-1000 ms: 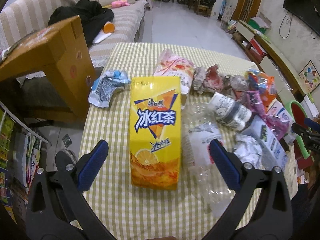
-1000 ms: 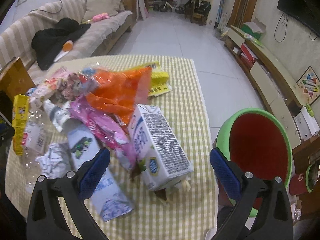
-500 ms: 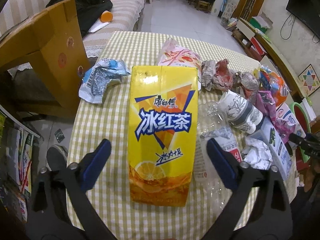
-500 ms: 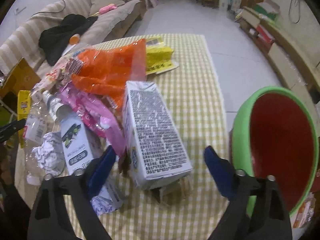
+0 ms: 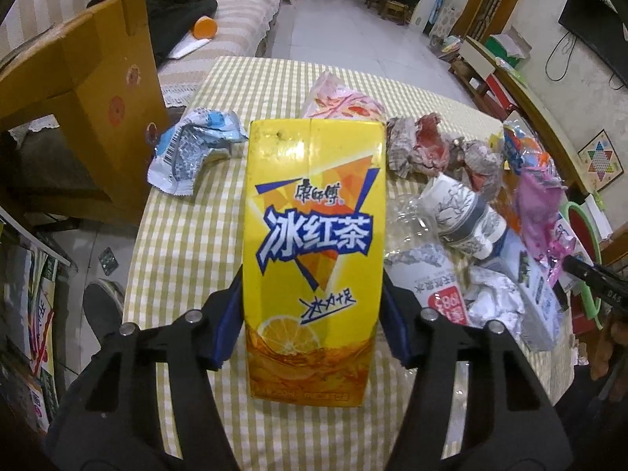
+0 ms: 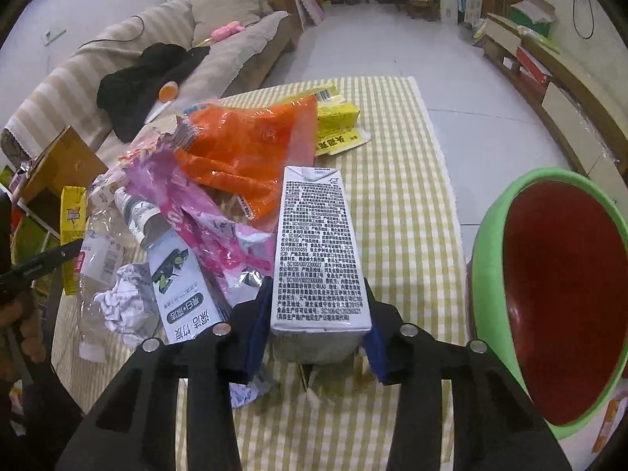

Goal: Collect trash
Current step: 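Lift the yellow carton with the left tool while the right tool grasps the pink wrapper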

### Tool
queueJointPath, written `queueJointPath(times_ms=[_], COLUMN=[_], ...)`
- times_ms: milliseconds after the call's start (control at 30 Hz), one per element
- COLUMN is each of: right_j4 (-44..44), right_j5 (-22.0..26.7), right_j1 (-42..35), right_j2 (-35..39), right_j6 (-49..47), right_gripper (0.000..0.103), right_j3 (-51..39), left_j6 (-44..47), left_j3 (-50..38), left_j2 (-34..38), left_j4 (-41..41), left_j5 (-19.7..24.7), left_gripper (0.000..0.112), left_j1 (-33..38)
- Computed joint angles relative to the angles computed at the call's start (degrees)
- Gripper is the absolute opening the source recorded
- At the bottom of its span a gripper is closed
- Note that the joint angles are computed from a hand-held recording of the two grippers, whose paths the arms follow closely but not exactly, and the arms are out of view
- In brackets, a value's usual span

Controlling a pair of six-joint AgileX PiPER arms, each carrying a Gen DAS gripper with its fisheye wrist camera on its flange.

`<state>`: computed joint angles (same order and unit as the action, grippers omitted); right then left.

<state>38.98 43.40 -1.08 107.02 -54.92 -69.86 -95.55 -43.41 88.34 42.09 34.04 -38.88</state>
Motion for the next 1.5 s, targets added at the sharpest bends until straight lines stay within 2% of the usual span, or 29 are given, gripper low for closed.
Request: queueJointPath(times_ms=[267, 433, 500, 533, 600, 700, 800, 867, 933, 1000, 1200, 1400, 1500], right_j4=[0.4, 0.4, -0.9, -2.3, -4.1, -3.2, -3.6, -3.8, -3.8, -3.8, -1.7, 3.5, 6.5], right_j5=[0.6, -1.1, -0.1, 0.8, -0.7, -1.1, -1.9, -1.5, -0.9, -0.8, 3.9, 7.2, 7.9], right_j1=[-1.5, -1.5, -0.9, -0.1, 0.8, 0.5, 0.2, -0.5, -1.4, -2.5, -6.4, -9.5, -7.6], right_j2=[-5.4, -11.1, -11.9, -11.0, -9.7, -8.4, -8.4, -8.1, -7.8, -7.9, -5.4, -7.9, -11.0], right_j6=[-0.4, -1.9, -1.3, 0.0, 1.0, 0.8, 0.5, 0.4, 0.2, -0.4, -2.2, -9.5, -13.5], right_gripper=[0.037, 0.037, 0.038, 0.038, 0.039, 0.040, 0.047, 0.047, 0.054, 0.054, 0.063, 0.065, 0.074], right_j3=[3.5, 7.5, 7.8, 7.2, 7.8, 8.7, 9.5, 9.5, 9.3, 9.5, 8.0, 8.9, 9.9], left_j6=[-2.7, -3.6, -4.1, -4.2, -4.8, -4.9, -5.3, -5.3, -5.3, -5.5, -5.2, -4.4, -4.5], left_j3=[-1.2, -1.6, -1.7, -1.7, -1.6, -2.1, -2.3, -2.2, -2.3, -2.3, -2.9, -3.1, -3.3], left_j2=[-4.5, -7.1, -7.8, -7.8, -8.0, -8.3, -8.4, -8.4, -8.4, -8.4, -8.1, -8.2, -7.8], left_j4=[1.6, 1.6, 1.6, 1.5, 1.5, 1.6, 1.8, 1.7, 1.6, 1.6, 1.5, 1.3, 1.5], left_j5=[9.5, 12.7, 13.7, 13.9, 14.1, 14.9, 15.3, 15.2, 15.2, 15.4, 15.2, 15.0, 14.5], left_gripper=[0.058, 0.058, 0.058, 0.058, 0.058, 0.058, 0.058, 0.058, 0.059, 0.059, 0.059, 0.059, 0.059], left_j1=[-6.0, -8.6, -9.6, -9.9, -10.6, -11.7, -12.7, -13.0, -13.2, -13.5, -14.1, -14.3, -14.2])
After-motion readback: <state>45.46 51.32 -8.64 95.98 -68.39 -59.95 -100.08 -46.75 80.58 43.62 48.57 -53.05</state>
